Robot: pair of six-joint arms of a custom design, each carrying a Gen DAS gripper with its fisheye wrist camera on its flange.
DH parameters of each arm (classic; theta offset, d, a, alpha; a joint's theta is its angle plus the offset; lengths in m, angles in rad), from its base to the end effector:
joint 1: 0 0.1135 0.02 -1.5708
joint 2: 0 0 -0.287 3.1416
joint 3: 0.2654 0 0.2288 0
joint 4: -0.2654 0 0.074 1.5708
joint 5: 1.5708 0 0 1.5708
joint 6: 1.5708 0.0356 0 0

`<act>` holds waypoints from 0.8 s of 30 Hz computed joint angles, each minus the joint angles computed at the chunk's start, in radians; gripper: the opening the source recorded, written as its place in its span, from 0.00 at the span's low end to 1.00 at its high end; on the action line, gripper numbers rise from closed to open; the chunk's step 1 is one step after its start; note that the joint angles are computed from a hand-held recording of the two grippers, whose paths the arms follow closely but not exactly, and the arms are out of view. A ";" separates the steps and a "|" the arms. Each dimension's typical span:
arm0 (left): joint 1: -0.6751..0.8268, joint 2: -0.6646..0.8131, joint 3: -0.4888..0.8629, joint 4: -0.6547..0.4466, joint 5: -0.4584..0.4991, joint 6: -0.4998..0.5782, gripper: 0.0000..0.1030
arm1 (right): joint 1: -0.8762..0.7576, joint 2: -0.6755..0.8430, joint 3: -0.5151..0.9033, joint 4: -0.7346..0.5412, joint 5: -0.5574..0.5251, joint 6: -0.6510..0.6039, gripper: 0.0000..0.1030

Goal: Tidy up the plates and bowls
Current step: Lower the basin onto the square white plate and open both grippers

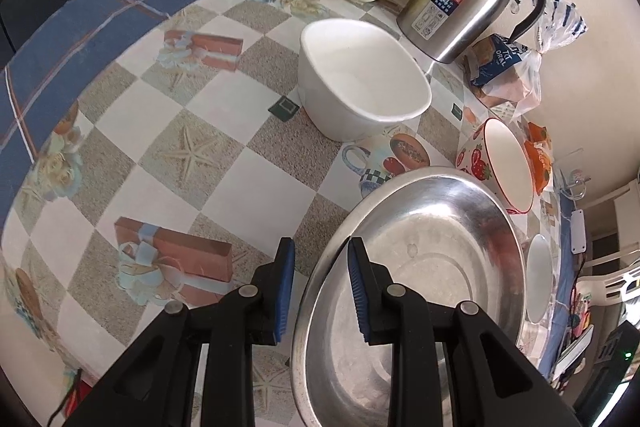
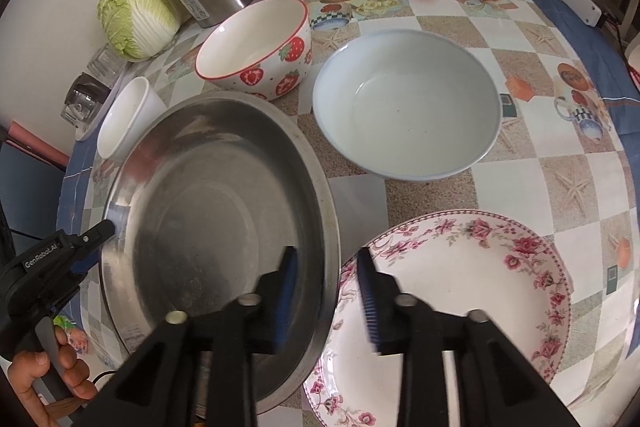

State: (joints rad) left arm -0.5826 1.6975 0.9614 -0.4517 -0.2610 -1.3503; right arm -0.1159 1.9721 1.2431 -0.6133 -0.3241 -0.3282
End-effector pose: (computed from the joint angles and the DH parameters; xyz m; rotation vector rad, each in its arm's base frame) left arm 0.2561 -0.1578 0.1939 -1.0760 2.4806 -0.2297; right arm 0.3601 -0.0305 0.1704 -0.3519 2.8032 0.3791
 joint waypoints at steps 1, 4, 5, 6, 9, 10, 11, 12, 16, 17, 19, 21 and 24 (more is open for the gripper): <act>-0.006 -0.004 0.013 -0.021 -0.013 0.001 0.28 | -0.003 -0.009 -0.002 0.001 -0.002 -0.001 0.37; -0.023 -0.017 0.043 -0.065 -0.050 0.008 0.40 | -0.016 -0.041 -0.007 0.002 -0.020 -0.004 0.37; -0.029 -0.022 0.052 -0.077 -0.061 0.011 0.45 | -0.021 -0.052 -0.009 0.002 -0.027 -0.005 0.37; -0.034 -0.025 0.060 -0.087 -0.069 0.014 0.47 | -0.026 -0.063 -0.011 0.002 -0.033 -0.005 0.37; -0.048 -0.024 0.090 -0.121 -0.083 0.025 0.53 | -0.040 -0.088 -0.016 0.000 -0.048 -0.010 0.37; -0.052 -0.020 0.101 -0.134 -0.087 0.028 0.55 | -0.042 -0.093 -0.018 0.001 -0.051 -0.011 0.37; -0.055 -0.015 0.111 -0.143 -0.088 0.031 0.58 | -0.043 -0.097 -0.019 0.001 -0.051 -0.010 0.40; -0.058 -0.009 0.121 -0.154 -0.089 0.036 0.62 | -0.040 -0.098 -0.016 -0.001 -0.049 -0.007 0.47; -0.069 0.022 0.155 -0.188 -0.090 0.047 0.72 | -0.031 -0.102 -0.021 0.008 -0.041 -0.006 0.67; -0.073 0.034 0.168 -0.204 -0.095 0.051 0.77 | -0.029 -0.101 -0.021 0.011 -0.041 -0.006 0.70; -0.083 0.052 0.187 -0.231 -0.113 0.054 0.89 | -0.029 -0.098 -0.025 0.018 -0.042 -0.009 0.76; -0.094 0.072 0.209 -0.261 -0.140 0.061 0.91 | -0.029 -0.099 -0.032 0.030 -0.038 -0.014 0.80; -0.098 0.098 0.235 -0.293 -0.147 0.075 0.91 | -0.026 -0.103 -0.041 0.047 -0.027 -0.013 0.83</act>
